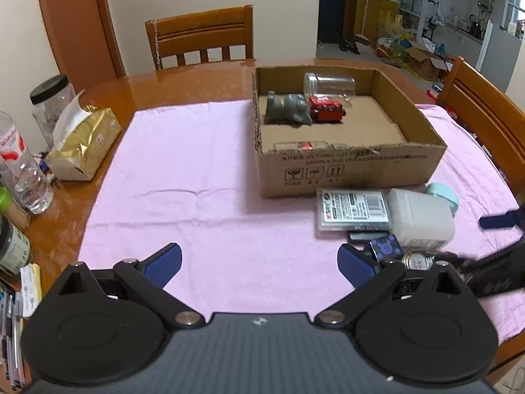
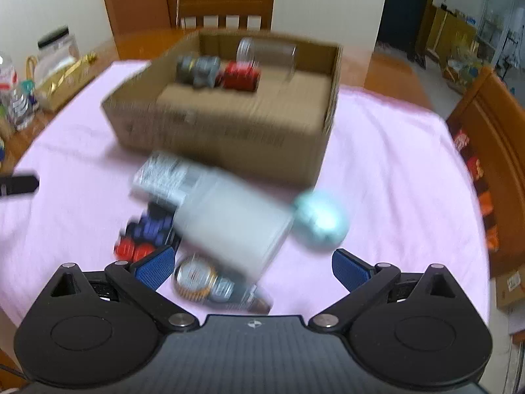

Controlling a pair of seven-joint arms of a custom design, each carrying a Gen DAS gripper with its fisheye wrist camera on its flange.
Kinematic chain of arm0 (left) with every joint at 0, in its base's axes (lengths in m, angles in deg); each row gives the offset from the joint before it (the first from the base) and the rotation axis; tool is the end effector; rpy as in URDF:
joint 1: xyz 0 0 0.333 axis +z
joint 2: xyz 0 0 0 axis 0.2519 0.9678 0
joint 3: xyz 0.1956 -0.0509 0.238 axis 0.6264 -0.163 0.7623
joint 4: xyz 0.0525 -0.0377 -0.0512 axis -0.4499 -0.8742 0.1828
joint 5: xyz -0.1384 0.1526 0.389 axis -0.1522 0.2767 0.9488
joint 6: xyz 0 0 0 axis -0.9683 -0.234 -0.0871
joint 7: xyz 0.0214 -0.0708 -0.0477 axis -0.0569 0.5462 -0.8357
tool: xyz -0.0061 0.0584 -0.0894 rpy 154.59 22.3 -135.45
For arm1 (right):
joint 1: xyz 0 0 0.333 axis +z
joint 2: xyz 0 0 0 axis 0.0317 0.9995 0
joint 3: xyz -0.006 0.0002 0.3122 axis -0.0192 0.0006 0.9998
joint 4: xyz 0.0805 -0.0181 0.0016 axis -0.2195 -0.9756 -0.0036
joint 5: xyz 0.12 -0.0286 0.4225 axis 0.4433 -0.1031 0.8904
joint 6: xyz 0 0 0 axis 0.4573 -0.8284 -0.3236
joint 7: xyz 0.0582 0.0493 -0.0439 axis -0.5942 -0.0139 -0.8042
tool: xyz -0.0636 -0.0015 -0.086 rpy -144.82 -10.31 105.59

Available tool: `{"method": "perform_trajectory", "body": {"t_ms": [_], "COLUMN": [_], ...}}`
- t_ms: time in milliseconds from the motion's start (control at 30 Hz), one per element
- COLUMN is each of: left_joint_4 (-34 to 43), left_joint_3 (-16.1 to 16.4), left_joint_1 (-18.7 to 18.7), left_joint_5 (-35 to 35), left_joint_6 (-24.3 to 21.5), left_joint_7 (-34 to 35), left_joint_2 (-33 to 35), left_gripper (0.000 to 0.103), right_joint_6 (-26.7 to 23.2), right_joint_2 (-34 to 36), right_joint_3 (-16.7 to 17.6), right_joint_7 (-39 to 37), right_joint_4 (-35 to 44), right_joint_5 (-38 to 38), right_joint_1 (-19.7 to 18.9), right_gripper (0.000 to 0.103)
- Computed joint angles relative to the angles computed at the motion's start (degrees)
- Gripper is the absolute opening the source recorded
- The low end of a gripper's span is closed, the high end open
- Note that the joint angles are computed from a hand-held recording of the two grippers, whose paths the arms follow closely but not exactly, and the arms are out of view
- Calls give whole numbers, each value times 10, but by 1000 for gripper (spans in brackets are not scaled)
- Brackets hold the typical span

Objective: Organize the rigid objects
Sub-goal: 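Grasp the blue toy train with red wheels with the left tool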

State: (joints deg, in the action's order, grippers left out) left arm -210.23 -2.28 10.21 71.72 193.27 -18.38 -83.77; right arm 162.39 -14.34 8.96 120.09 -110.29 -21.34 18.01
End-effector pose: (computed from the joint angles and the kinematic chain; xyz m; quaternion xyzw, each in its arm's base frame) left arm 0.3796 -0.1576 0.4643 -0.7635 0.5524 -0.1862 0.2778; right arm 0.5162 0.1215 0.4333 -0.8755 0.3994 -0.1282 0.2400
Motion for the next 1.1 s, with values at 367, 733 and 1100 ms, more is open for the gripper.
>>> {"method": "perform_trajectory", "body": {"t_ms": [367, 733, 1100], "left_joint_4": [-27, 26, 101], "left_joint_3": [25, 7, 0], "left_joint_1": [-25, -4, 2], "left_joint_5": [-36, -33, 9], "left_joint_6": [43, 109, 151], "left_joint_7": [71, 79, 56], "left_joint_2": [-1, 105, 245], "left_gripper": [101, 101, 101], "right_joint_6": [117, 139, 138], "right_joint_2": [16, 19, 14], "right_joint_3": [28, -13, -26], "right_joint_7": [124, 90, 20], "right_joint_4": [-64, -67, -72], "right_joint_5": [-63, -25, 26], "right_joint_1": [10, 16, 18], "right_gripper": [103, 103, 103]}}
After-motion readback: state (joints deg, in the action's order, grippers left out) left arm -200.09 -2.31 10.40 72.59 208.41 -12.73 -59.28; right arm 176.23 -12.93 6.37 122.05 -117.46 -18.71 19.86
